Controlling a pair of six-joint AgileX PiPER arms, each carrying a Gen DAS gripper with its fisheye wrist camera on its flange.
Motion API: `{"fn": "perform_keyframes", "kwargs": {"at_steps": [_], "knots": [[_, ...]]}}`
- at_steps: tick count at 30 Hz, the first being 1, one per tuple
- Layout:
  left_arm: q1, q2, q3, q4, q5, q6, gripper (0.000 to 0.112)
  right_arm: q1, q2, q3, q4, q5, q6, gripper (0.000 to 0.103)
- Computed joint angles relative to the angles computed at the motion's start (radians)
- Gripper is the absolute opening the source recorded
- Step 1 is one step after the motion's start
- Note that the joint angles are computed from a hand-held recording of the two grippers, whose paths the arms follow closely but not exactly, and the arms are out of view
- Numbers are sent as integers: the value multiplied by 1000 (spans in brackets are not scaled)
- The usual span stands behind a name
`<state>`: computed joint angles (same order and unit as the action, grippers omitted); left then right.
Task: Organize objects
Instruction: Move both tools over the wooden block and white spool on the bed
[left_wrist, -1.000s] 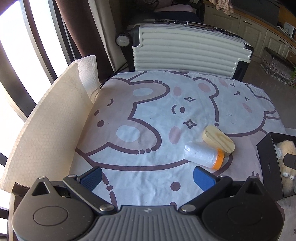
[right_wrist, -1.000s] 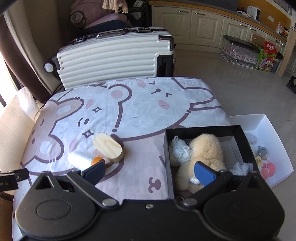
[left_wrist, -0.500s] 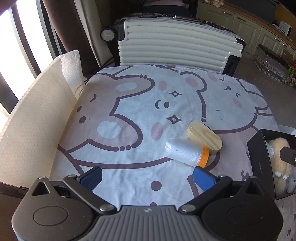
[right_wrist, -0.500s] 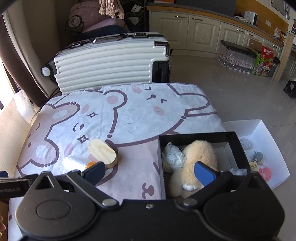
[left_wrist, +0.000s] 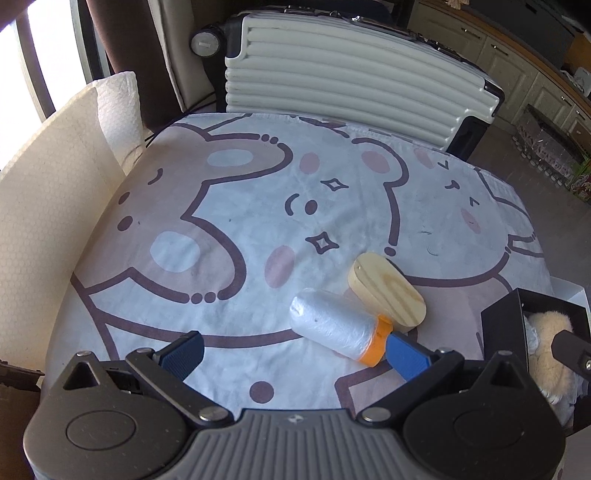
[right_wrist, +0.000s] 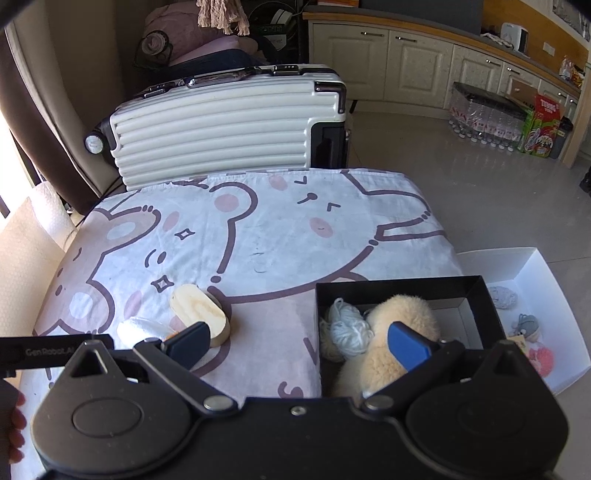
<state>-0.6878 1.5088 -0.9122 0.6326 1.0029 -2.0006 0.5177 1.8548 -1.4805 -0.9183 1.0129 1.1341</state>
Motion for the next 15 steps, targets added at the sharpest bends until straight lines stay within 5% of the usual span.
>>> {"fn": "perform_keyframes", "kwargs": {"at_steps": [15], "knots": [[133,86,10,20,-171,-75,103,-56,61,-71,9,-105,0,102]]}}
